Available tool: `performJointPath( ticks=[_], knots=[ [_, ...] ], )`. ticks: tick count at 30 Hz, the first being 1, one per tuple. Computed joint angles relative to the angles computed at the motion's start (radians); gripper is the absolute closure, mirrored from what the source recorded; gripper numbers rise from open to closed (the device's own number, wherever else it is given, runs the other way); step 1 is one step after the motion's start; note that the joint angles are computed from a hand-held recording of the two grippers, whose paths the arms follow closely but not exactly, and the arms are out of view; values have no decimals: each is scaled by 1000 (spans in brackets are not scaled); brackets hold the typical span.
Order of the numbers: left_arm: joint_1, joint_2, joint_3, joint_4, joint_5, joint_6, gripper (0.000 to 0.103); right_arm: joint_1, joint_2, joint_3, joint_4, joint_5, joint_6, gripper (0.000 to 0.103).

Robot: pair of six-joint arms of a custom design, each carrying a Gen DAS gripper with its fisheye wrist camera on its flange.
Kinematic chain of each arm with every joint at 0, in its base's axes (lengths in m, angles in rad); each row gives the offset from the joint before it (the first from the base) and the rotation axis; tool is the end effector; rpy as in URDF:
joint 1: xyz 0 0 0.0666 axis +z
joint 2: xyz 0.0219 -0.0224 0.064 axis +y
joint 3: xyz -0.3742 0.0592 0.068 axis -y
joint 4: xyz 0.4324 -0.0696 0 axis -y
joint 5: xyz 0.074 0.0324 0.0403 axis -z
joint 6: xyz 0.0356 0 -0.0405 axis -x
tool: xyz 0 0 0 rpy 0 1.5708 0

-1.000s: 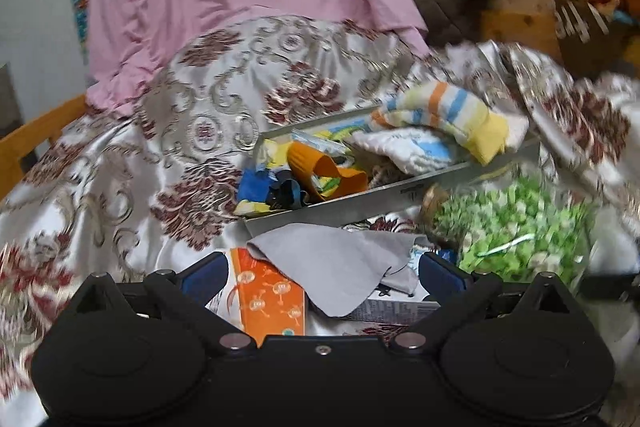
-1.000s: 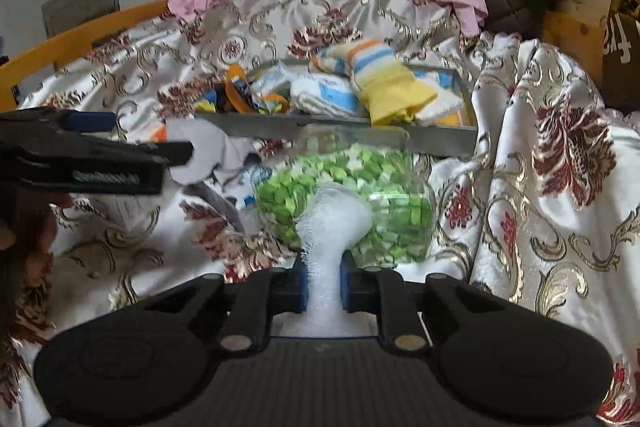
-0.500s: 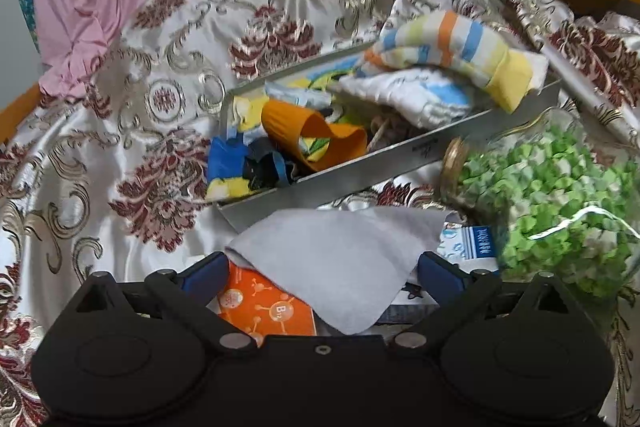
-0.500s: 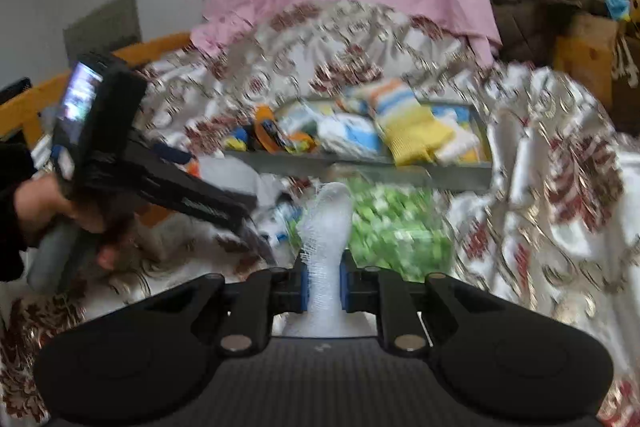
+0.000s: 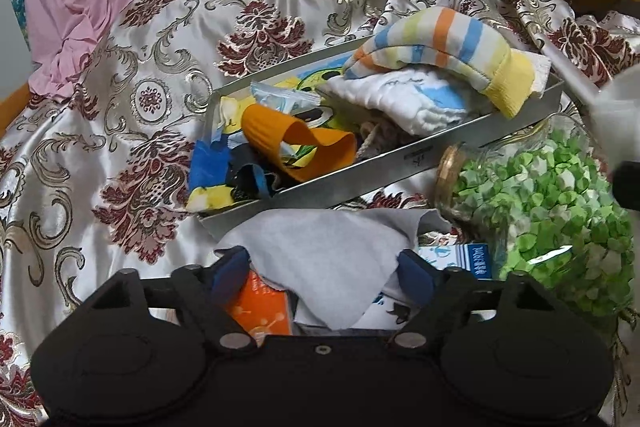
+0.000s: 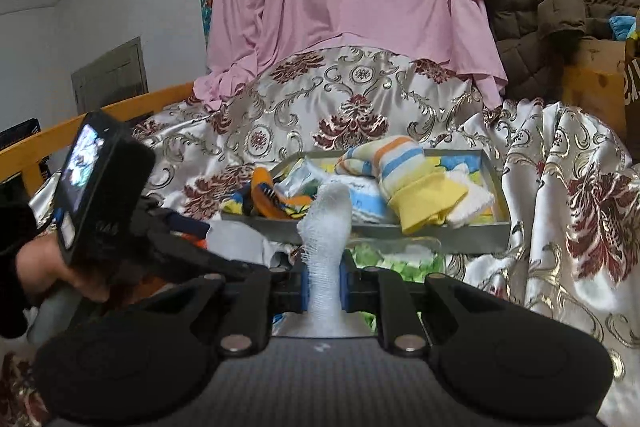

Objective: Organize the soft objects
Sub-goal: 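Grasp grey cloth with left tool while right tool holds white sock, then carry grey cloth and white sock with both tools over the painted tray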

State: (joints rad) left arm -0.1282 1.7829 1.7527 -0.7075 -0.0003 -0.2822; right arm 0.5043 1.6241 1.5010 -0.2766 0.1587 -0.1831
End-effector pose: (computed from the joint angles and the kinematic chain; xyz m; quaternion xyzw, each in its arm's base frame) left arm 0.6747 -0.0874 0.3952 0.1863 0.8953 0.0313 0.4034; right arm 0.5627 0.3036 0.4049 -0.0896 0.8271 0.1234 0.5410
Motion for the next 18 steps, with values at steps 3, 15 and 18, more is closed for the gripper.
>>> performJointPath(
  ticks=[3, 15, 18],
  knots=[
    [-3, 0, 2, -2, 10, -6, 35, -7, 14, 15, -5, -9, -13, 87],
    [-11, 8, 27, -64, 56, 14, 87, -11, 26, 24, 1, -31, -29, 87],
    [-16, 13, 39, -75, 49, 18, 85, -12, 21, 17, 9, -34, -36, 87]
  ],
)
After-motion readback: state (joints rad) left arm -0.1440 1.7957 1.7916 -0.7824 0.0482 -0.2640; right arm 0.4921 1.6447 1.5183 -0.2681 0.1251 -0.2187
